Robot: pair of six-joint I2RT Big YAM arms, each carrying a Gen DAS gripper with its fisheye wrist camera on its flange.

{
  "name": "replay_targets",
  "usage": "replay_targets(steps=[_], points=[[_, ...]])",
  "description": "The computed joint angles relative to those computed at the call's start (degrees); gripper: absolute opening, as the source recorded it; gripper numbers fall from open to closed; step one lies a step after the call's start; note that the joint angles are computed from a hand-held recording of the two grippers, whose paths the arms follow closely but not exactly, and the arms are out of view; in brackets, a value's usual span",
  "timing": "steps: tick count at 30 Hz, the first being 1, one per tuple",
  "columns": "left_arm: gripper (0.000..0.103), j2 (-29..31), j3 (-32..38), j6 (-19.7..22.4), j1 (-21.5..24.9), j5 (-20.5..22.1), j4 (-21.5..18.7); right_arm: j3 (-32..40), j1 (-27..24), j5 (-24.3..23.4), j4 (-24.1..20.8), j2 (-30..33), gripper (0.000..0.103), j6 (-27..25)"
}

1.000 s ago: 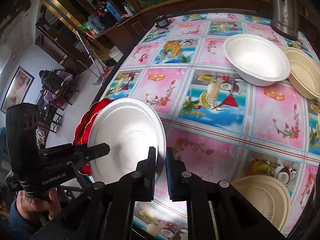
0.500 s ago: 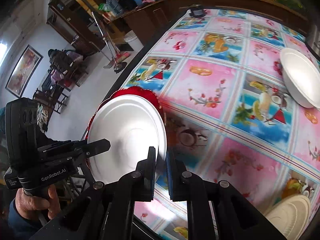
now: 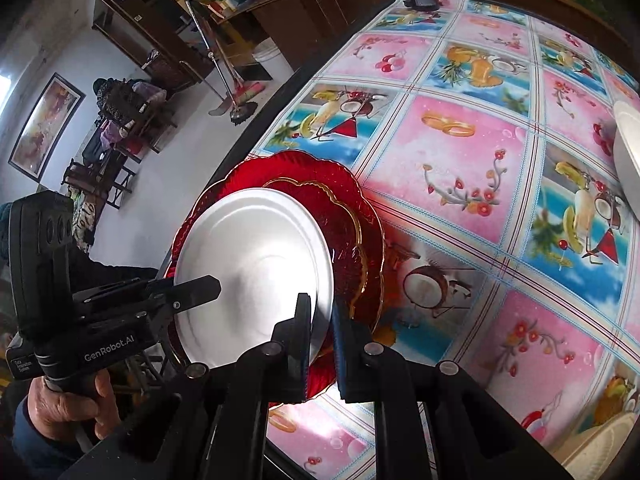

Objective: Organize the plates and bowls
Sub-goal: 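Carry the white plate over the red stack and lower it on top, then adjust the white plate on the red stack with the left gripper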

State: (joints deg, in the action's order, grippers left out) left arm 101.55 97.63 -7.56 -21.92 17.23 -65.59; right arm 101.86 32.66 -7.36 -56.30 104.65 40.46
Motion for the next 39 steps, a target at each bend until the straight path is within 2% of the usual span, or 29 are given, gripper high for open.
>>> replay_targets(steps=[23,29,31,39], points=[[0.020,2.29,1.99,1.46,1.08,0.16,-1.08,4.43,-0.21,-0.90,-2.48,4.14,0.014,0.49],[0.032,2.17,2.09,1.87,1.10,0.54,-0.90,4.52,-0.22,-1.25,-2.46,4.24,0.014,0.79],[0.043,1.89,1.96,1.76,0.98,0.34,-0.59,4.55,-0.21,-1.47,-2.49,4.23,0.014,0.67],[0.048,0.84,1.04,0.62,0.93,-0.01,0.39,3.34,-0.13,-1.85,-1.74,3.31,0.014,1.00]])
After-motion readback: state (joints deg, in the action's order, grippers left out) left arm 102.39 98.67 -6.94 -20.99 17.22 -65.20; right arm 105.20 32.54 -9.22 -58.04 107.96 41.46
